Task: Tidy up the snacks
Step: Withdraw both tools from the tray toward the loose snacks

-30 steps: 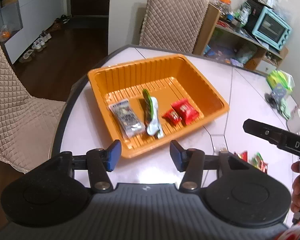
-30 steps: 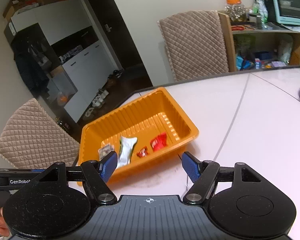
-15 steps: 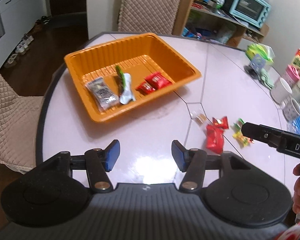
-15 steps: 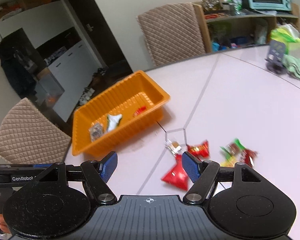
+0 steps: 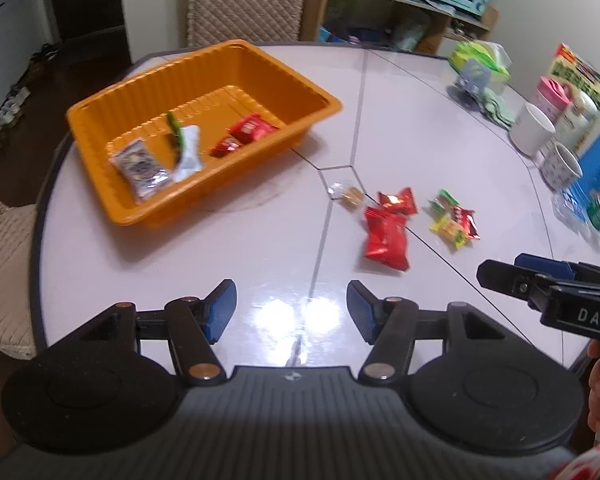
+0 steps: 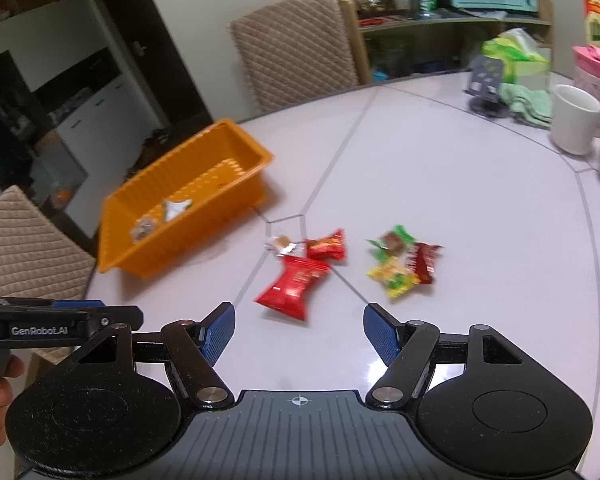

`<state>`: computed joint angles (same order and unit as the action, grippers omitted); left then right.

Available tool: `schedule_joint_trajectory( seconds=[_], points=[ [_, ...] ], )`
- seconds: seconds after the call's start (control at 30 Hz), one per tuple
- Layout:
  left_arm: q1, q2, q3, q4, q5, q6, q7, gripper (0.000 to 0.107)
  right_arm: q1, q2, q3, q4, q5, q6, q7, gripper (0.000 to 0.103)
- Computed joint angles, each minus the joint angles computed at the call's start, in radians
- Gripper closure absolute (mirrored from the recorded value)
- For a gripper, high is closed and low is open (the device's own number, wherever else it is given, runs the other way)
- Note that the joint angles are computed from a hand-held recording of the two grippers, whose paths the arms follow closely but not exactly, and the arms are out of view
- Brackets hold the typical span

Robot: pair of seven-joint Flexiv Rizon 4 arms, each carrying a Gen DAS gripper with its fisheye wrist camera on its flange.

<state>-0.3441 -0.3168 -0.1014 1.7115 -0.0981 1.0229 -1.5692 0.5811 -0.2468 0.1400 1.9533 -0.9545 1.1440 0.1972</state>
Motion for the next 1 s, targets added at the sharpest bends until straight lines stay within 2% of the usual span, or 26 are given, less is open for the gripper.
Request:
schedule_joint_trajectory(
  seconds=[0.33, 0.67, 1.0],
  points=[
    [-0.012, -0.053, -0.047, -0.013, -0.054, 0.04, 0.111, 0.049, -0.026, 0.059, 0.024, 0.076, -0.01, -0.088, 0.073, 0.032],
    [-0.048, -0.133, -0.056, -0.071, -0.065, 0.072, 0.156, 0.049, -0.06, 0.088, 0.04, 0.13, -0.023, -0.108, 0.153, 0.032],
    [-0.082, -0.227, -0.042, -0.168, -0.039, 0.088, 0.169, 0.049, -0.088, 0.089, 0.032, 0.16, -0.051, -0.083, 0.222, 0.032]
  ],
)
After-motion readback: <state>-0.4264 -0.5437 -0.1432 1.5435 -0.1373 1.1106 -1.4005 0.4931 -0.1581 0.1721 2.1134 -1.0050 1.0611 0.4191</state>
